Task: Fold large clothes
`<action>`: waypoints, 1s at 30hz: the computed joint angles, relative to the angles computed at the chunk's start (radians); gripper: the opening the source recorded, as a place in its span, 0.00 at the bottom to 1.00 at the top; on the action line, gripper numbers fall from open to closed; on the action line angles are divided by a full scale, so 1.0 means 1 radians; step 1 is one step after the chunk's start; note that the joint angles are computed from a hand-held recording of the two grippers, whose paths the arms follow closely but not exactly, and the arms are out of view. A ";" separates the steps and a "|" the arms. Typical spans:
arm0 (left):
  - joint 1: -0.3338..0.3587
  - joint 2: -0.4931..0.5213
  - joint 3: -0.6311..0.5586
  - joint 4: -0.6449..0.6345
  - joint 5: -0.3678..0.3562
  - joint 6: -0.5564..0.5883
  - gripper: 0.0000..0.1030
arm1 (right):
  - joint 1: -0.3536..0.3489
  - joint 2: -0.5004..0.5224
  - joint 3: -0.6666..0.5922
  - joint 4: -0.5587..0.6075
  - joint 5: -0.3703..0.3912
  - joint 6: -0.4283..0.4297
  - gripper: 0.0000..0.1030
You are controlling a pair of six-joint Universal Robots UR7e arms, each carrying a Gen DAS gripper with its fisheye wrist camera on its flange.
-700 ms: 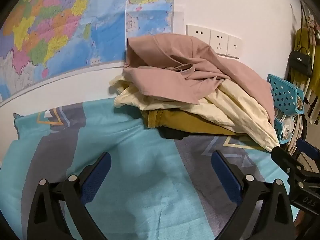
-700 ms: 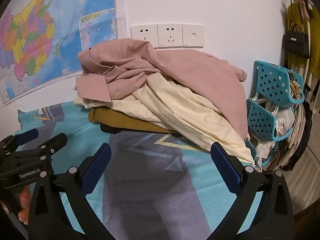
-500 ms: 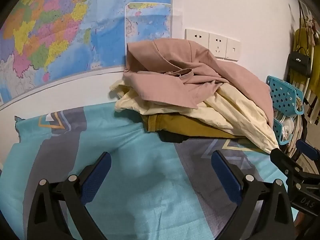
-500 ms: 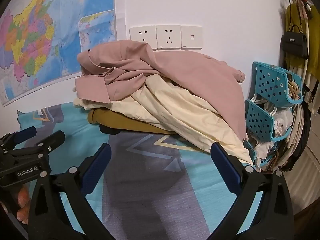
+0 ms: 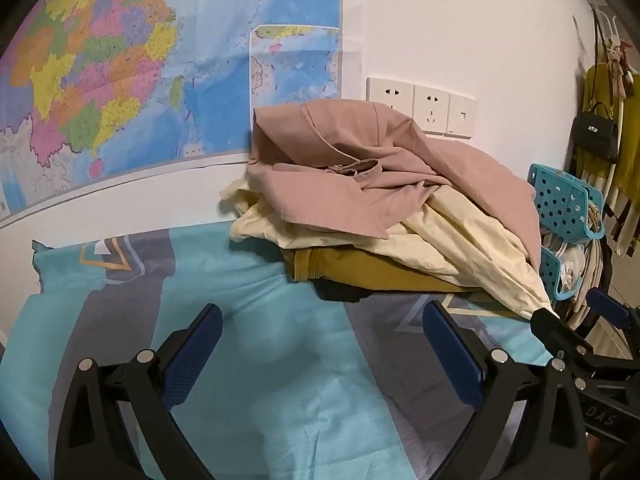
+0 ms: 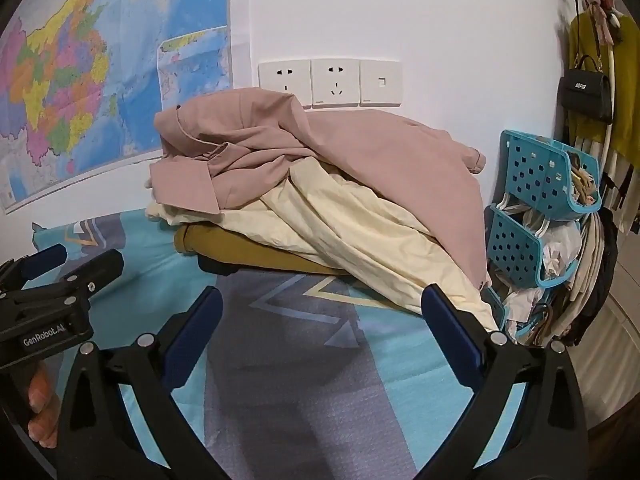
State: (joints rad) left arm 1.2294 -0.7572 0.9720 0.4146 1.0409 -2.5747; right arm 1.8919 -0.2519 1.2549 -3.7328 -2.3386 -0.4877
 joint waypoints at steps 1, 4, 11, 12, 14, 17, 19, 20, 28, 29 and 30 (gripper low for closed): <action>-0.001 -0.001 0.003 -0.004 0.000 0.002 0.94 | 0.000 -0.001 -0.001 0.000 0.000 0.000 0.95; -0.002 0.000 0.001 -0.003 -0.001 0.002 0.94 | 0.000 -0.001 -0.002 -0.002 0.003 0.001 0.95; -0.004 -0.005 0.007 -0.015 0.001 0.006 0.94 | 0.003 0.000 -0.003 -0.014 0.001 -0.013 0.95; -0.005 -0.006 0.009 -0.018 0.001 0.006 0.94 | 0.003 0.001 -0.003 -0.016 0.000 -0.012 0.95; -0.005 -0.003 0.004 -0.014 -0.001 0.005 0.94 | 0.003 -0.001 -0.001 -0.011 0.001 -0.008 0.95; -0.004 -0.004 0.006 -0.015 0.000 0.002 0.94 | 0.003 0.000 -0.001 -0.012 0.000 -0.010 0.95; -0.003 -0.007 0.010 -0.017 0.003 0.002 0.94 | 0.004 0.000 -0.001 -0.019 0.001 -0.014 0.95; -0.003 -0.007 0.012 -0.019 0.004 0.003 0.94 | 0.004 0.000 -0.005 -0.013 0.001 -0.011 0.95; -0.003 -0.010 0.019 -0.023 0.010 0.000 0.94 | 0.006 0.002 -0.006 -0.023 0.002 -0.021 0.95; -0.003 -0.011 0.021 -0.025 0.011 0.001 0.94 | 0.006 0.002 -0.006 -0.023 0.002 -0.021 0.95; -0.003 -0.012 0.023 -0.027 0.010 0.002 0.94 | 0.006 0.002 -0.005 -0.024 0.002 -0.022 0.95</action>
